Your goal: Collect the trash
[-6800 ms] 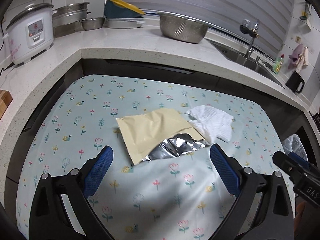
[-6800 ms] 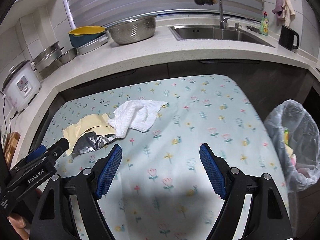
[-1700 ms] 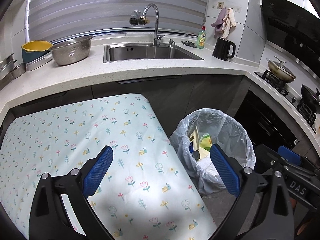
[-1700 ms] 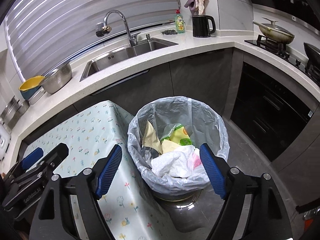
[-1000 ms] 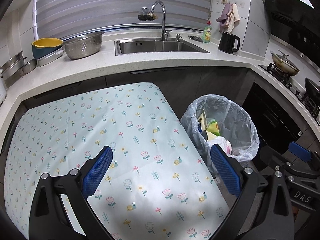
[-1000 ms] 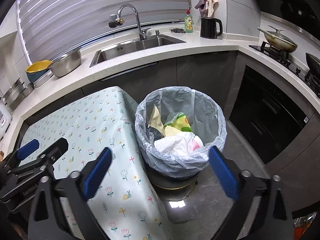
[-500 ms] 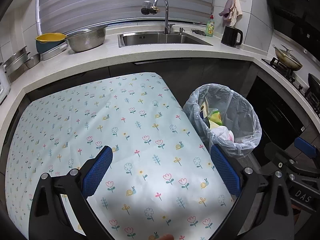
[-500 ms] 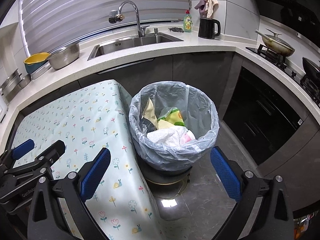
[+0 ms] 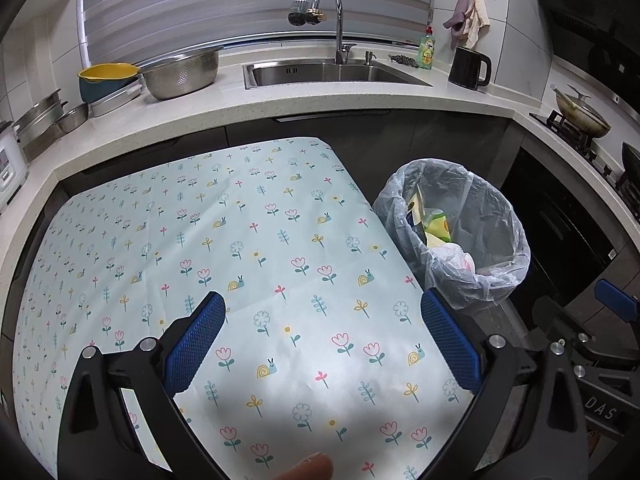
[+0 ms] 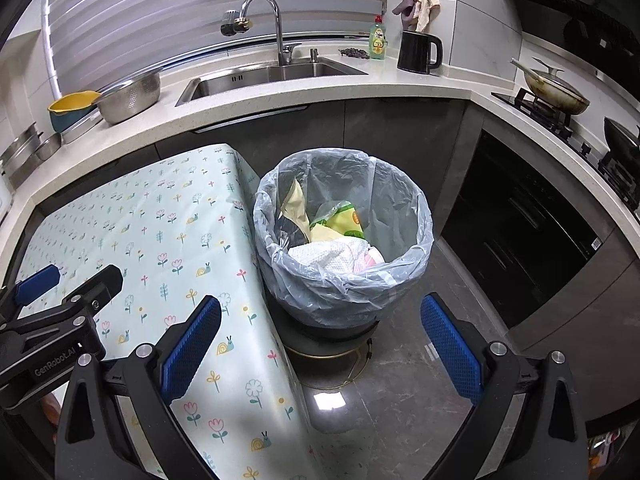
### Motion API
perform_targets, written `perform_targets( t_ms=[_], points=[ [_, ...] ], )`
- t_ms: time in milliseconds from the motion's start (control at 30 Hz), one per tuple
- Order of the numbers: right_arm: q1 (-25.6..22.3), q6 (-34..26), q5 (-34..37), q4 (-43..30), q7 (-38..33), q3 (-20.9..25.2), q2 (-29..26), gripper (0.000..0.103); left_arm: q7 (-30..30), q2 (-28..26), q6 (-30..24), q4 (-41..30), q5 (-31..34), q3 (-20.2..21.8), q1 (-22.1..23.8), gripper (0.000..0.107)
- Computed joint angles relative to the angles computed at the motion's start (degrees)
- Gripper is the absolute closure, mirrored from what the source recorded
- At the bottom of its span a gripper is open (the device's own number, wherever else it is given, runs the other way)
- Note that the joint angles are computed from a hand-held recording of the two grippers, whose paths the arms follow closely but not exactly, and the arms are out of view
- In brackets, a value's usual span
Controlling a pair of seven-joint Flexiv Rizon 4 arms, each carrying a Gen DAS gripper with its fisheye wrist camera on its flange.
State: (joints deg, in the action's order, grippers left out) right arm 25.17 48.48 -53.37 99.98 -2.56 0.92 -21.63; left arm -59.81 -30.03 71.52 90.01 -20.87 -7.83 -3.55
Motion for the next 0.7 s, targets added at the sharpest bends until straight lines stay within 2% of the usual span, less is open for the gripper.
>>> perform_targets(
  t_ms=[700],
  points=[
    [-0.6, 1.6, 1.0, 0.4, -0.1, -0.4, -0.7, 0.007, -4.9, -2.1, -1.2, -2.8, 3.5, 2.2, -1.7, 0.013]
  ],
)
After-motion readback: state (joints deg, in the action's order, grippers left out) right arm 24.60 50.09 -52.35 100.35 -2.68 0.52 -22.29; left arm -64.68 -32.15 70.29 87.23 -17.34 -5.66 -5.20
